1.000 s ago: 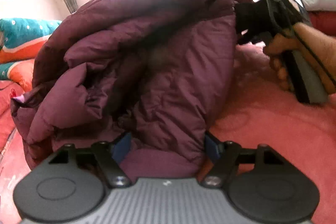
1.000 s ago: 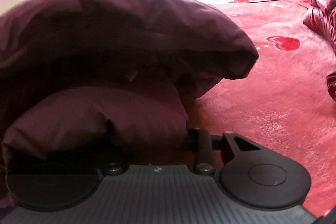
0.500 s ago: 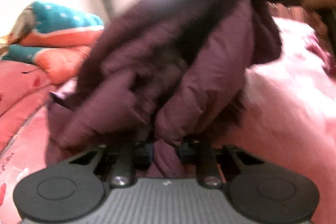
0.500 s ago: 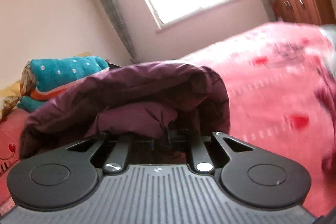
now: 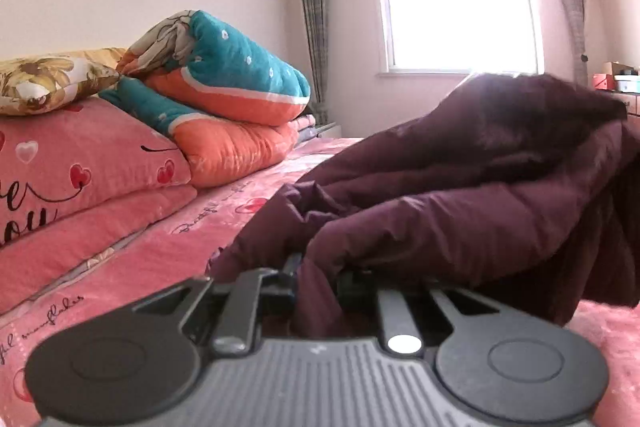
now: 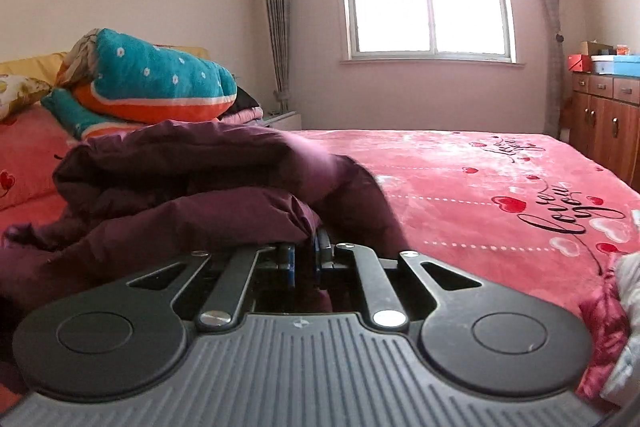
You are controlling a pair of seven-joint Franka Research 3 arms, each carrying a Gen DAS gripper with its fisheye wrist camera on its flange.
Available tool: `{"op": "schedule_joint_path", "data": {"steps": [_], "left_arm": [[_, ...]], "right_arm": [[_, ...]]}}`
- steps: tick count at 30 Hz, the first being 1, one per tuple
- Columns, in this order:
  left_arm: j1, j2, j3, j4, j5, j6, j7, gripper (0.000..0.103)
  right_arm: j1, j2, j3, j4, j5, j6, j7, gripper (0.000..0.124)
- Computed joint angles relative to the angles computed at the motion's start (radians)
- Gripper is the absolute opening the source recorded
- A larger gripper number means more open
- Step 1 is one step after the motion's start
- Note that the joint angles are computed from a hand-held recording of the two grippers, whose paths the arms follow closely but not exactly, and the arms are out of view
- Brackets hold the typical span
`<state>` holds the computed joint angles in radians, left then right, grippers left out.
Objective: Fold large clothes
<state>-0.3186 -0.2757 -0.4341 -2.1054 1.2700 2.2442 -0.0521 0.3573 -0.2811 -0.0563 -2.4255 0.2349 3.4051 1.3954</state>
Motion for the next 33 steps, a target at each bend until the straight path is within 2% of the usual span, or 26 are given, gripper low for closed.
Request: {"op": "schedule_joint_path", "data": {"steps": [1,2,4,5,6,7,11,12,17,21,24,26,30,33], "left_arm": [[-0.002,-0.010,0.002,-0.006,-0.001,0.008,0.001,0.013],[-0.005,-0.026,0.001,-0.014,-0.004,0.012,0.000,0.013],[-0.006,-0.054,-0.005,-0.027,-0.003,0.017,-0.003,0.012],[-0.007,-0.072,-0.012,-0.032,-0.005,0.017,-0.001,0.012],[-0.010,-0.093,-0.020,-0.040,-0.011,0.014,0.002,0.012],[-0.008,-0.108,-0.025,-0.048,-0.011,0.019,0.001,0.012],[0.003,-0.170,-0.044,-0.064,-0.027,0.038,0.016,0.012],[0.007,-0.182,-0.053,-0.065,-0.028,0.039,0.020,0.012],[0.015,-0.258,-0.091,-0.069,-0.045,0.057,0.066,0.012],[-0.003,-0.331,-0.096,-0.091,-0.125,0.105,0.136,0.012],[-0.017,-0.369,-0.104,-0.109,-0.188,0.131,0.210,0.012],[-0.020,-0.379,-0.121,-0.119,-0.237,0.114,0.271,0.012],[-0.063,-0.387,-0.120,-0.152,-0.393,0.071,0.382,0.012],[-0.104,-0.397,-0.115,-0.173,-0.490,0.051,0.435,0.012]], "right_arm": [[-0.002,-0.015,0.016,-0.014,0.045,0.002,-0.035,0.008],[-0.033,-0.023,0.037,-0.021,0.020,-0.003,-0.004,0.008],[-0.047,-0.054,0.047,-0.052,0.033,-0.001,-0.004,0.007],[-0.067,-0.067,0.066,-0.067,0.041,0.005,-0.009,0.007],[-0.109,-0.106,0.114,-0.090,0.065,-0.003,-0.017,0.007],[-0.124,-0.112,0.127,-0.095,0.070,-0.001,-0.017,0.007],[-0.139,-0.182,0.120,-0.130,0.053,-0.017,0.010,0.007],[-0.140,-0.233,0.134,-0.163,0.094,-0.013,-0.019,0.007],[-0.164,-0.373,0.138,-0.219,0.090,-0.038,-0.037,0.005],[-0.218,-0.537,0.165,-0.290,0.084,-0.071,-0.048,0.001],[-0.243,-0.665,0.146,-0.318,0.075,-0.168,-0.057,0.001],[-0.274,-0.717,0.148,-0.335,0.059,-0.217,-0.064,0.001],[-0.267,-0.793,0.115,-0.363,0.062,-0.354,-0.045,0.005],[-0.254,-0.829,0.105,-0.395,0.072,-0.423,-0.022,0.010]]}}
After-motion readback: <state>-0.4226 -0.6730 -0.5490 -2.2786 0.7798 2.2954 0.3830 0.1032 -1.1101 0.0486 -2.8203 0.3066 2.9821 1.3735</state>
